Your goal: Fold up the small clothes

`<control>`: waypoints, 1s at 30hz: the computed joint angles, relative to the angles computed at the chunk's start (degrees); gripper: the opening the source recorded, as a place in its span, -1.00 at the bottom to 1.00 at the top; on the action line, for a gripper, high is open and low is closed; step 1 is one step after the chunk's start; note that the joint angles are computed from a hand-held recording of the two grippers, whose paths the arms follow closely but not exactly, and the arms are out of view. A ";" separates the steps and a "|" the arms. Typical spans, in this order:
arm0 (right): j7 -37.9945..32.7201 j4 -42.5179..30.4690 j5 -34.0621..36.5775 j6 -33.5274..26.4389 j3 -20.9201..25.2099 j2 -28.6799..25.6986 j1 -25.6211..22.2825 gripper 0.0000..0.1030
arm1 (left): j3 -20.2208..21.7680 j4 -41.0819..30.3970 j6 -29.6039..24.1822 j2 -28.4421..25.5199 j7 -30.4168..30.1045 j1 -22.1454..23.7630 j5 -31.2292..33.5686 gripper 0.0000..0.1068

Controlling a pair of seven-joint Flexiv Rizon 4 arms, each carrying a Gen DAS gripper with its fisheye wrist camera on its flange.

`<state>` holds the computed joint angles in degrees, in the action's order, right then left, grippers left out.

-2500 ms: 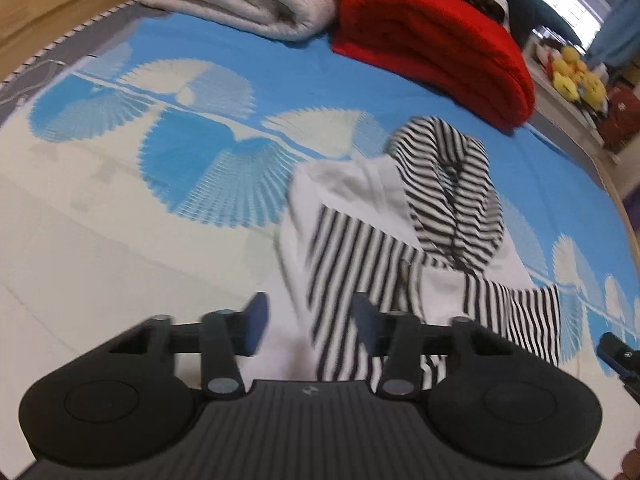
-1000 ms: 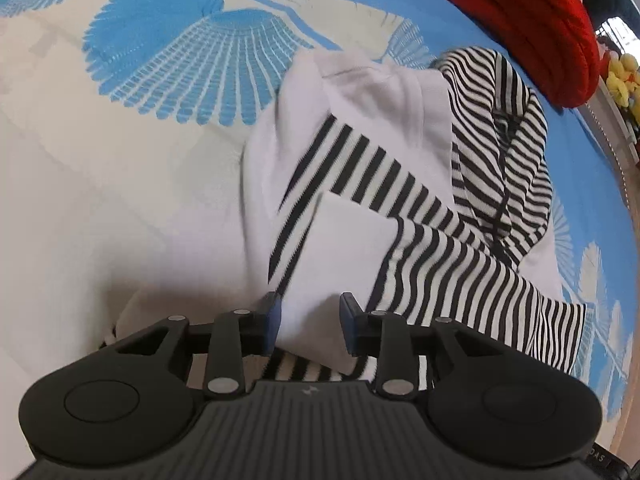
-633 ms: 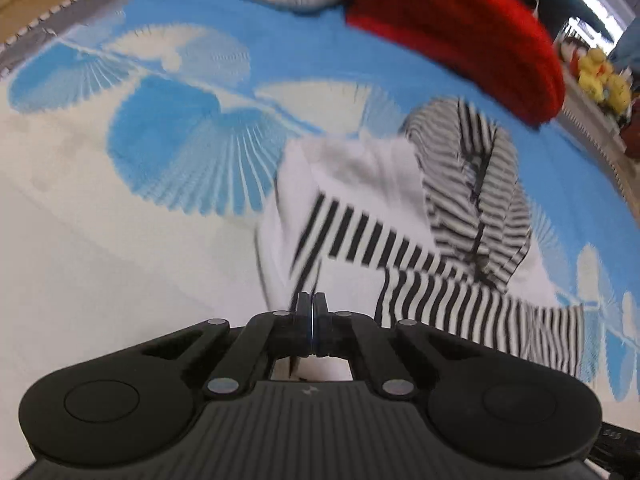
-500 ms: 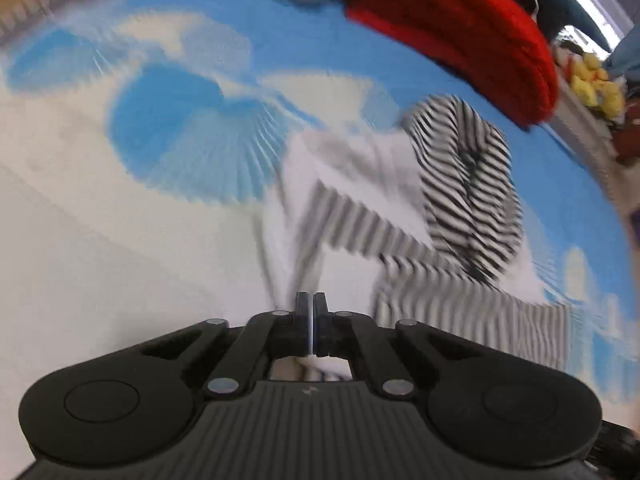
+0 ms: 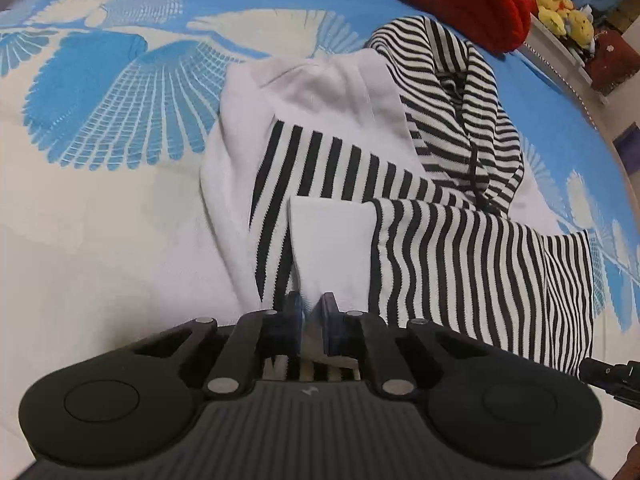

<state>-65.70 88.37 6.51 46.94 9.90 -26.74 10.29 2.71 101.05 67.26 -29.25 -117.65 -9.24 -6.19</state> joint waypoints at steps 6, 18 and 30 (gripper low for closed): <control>0.57 -0.12 -0.25 0.31 -0.20 0.06 0.17 -0.66 | 5.46 0.06 -2.25 5.53 -9.48 -4.20 6.55 -0.86; 3.05 1.16 -4.73 -2.65 -1.49 -0.05 1.80 -0.66 | 0.83 -1.36 -6.27 6.30 -9.91 -0.66 13.42 -0.71; 2.18 2.42 -6.94 1.63 -1.64 0.59 2.23 -0.66 | 1.69 -1.16 -9.60 4.20 -6.37 -0.58 7.21 -0.58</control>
<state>-63.53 90.79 -0.43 48.58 8.26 -26.15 12.52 4.40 99.89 57.66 -25.05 -124.03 -9.82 1.02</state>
